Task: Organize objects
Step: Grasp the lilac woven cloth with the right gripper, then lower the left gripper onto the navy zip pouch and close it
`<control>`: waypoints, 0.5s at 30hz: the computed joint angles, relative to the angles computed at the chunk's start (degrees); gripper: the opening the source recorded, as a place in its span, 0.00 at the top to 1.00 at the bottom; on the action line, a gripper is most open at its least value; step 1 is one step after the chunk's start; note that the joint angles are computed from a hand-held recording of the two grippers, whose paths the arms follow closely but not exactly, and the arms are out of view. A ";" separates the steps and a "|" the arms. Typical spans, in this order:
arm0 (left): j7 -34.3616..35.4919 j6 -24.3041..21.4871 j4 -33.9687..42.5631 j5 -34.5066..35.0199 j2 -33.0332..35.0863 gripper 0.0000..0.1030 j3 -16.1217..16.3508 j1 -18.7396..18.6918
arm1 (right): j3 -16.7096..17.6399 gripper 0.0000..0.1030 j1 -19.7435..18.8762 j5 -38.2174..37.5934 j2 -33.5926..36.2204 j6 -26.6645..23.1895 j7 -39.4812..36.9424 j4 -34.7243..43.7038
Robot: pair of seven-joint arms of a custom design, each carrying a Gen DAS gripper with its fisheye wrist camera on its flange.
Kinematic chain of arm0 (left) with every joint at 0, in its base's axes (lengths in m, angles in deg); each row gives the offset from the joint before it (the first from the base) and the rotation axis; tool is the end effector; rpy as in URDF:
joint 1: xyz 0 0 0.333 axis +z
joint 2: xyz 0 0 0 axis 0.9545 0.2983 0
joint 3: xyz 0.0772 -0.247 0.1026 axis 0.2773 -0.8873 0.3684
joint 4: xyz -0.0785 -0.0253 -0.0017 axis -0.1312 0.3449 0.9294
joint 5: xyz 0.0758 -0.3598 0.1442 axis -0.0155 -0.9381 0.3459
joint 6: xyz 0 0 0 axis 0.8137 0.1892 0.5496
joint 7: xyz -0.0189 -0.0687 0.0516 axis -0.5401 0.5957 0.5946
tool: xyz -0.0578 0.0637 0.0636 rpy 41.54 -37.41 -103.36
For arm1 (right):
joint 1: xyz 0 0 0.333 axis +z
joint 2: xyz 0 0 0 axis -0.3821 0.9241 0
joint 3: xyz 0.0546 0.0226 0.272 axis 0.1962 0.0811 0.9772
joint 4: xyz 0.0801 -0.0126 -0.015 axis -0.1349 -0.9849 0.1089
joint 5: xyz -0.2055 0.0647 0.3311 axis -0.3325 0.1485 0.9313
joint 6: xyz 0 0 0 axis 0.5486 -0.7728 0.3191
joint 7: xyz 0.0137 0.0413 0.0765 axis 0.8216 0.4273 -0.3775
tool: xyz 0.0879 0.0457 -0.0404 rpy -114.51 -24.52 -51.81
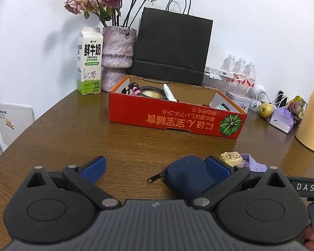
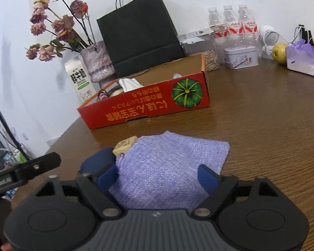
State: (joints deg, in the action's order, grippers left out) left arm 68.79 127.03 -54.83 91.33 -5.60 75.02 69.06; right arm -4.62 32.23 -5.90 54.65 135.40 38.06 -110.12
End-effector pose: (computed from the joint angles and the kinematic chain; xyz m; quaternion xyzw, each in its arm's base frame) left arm 0.7191 -0.2106 0.2146 -0.5064 0.6820 -0.4664 0.2467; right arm 0.6578 0.3178 0.1900 -0.5086 0.7022 -0.2413 0.4358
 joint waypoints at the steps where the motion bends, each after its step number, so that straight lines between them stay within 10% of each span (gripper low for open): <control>1: -0.05 -0.10 0.02 0.00 -0.02 0.00 -0.03 0.02 | 1.25 0.31 -0.70 -0.47 -0.58 1.09 -0.42 -0.31; 8: -0.09 -0.38 -0.24 0.36 -0.18 0.00 -0.52 0.44 | 3.38 0.53 -0.79 4.94 -2.54 6.06 -4.58 -3.16; 15: 0.25 -0.98 -0.47 0.17 -0.29 0.00 -0.70 0.50 | -2.56 0.77 5.35 14.06 -0.53 8.42 -10.99 -5.55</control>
State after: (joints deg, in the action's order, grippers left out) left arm 69.05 126.05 -55.30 91.50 -5.89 74.33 69.56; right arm -7.19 37.58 8.16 54.12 143.82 27.07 -115.68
